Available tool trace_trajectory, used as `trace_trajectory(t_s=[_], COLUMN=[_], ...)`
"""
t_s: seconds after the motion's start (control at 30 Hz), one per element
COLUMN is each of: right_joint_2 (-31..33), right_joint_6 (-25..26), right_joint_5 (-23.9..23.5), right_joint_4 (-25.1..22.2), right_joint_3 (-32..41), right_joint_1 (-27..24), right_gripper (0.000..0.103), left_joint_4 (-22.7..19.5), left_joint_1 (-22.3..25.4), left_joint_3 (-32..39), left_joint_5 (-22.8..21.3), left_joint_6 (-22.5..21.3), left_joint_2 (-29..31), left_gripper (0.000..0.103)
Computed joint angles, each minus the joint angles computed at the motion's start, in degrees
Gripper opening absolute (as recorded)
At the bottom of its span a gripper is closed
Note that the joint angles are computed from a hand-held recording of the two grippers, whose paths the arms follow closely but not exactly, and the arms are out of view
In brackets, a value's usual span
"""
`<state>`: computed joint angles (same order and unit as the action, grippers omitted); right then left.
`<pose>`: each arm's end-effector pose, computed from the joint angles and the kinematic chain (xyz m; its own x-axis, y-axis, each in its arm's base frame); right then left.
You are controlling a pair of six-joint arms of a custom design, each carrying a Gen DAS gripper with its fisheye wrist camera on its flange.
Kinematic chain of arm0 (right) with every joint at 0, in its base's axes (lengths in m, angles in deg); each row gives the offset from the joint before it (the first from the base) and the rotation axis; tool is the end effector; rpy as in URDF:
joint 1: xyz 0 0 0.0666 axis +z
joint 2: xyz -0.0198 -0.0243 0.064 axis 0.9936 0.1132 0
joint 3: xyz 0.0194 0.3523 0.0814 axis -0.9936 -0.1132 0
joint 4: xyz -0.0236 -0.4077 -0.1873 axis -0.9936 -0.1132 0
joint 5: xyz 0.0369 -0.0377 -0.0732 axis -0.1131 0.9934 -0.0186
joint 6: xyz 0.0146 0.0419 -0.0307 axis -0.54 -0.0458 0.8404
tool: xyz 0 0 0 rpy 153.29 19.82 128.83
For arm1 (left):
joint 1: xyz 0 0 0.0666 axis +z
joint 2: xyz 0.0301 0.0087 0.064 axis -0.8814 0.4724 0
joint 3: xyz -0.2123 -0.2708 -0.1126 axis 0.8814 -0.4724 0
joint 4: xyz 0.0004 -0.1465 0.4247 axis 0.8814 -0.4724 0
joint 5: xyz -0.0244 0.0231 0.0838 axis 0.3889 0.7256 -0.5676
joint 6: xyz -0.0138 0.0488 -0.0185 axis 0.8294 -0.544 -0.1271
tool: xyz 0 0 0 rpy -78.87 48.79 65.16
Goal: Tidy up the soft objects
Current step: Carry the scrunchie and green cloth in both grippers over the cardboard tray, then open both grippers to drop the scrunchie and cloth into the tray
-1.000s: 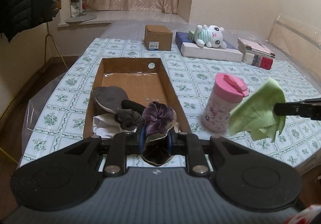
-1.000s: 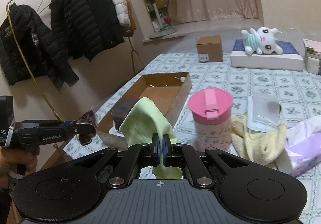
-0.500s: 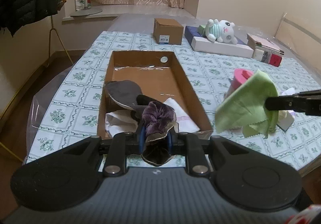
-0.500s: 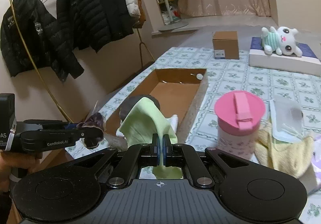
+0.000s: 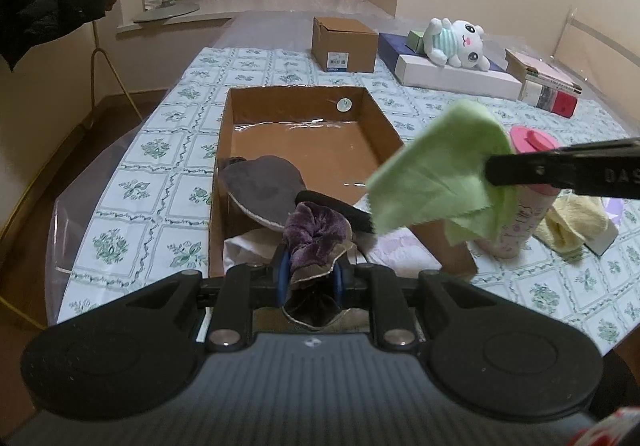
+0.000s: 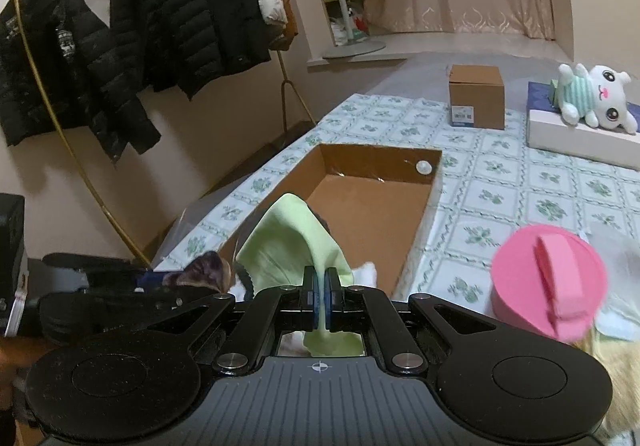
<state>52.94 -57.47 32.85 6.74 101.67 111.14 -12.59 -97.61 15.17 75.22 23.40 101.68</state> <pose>0.3322 0.1733 0.5755 -0.6208 0.0740 -0.7805 -0.2607 0.9194 0.2946 0.3874 -0.2753 0.5641 -0.6347 0.2663 -0.7254 0.4278 0.9029 -0.0428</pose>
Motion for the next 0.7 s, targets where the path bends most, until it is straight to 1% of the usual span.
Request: trace_trajectory(t_s=[0.13,0.3,0.4,0.7], right_joint_2=[3.21,5.31,6.04,8.75], right_joint_6=[-0.3,0.39,1.74,8.09], right_joint_5=[-0.99,-1.44,-1.53,-0.17], right_joint_4=[1.12,1.18,0.86,0.81], right_joint_3=[0.76,-0.07,-0.95,-1.78], right_joint_1=[-0.64,-1.18,-1.28,-0.22], right_gripper=[0.003,0.003,0.003,0.003], left_joint_4=[0.48,1.48,1.52,0.52], left_joint_1=[0.65,1.64,2.18,3.18], left_joint_3=[1.31,2.82,3.92,6.51], left_joint_5=[0.71,1.72,2.16,2.64], left_joint_6=[-1.62,-3.11,-4.19,-6.97], left_joint_2=[2.29,5.26,7.01,11.46], left_gripper=[0.019,0.019,0.019,0.019])
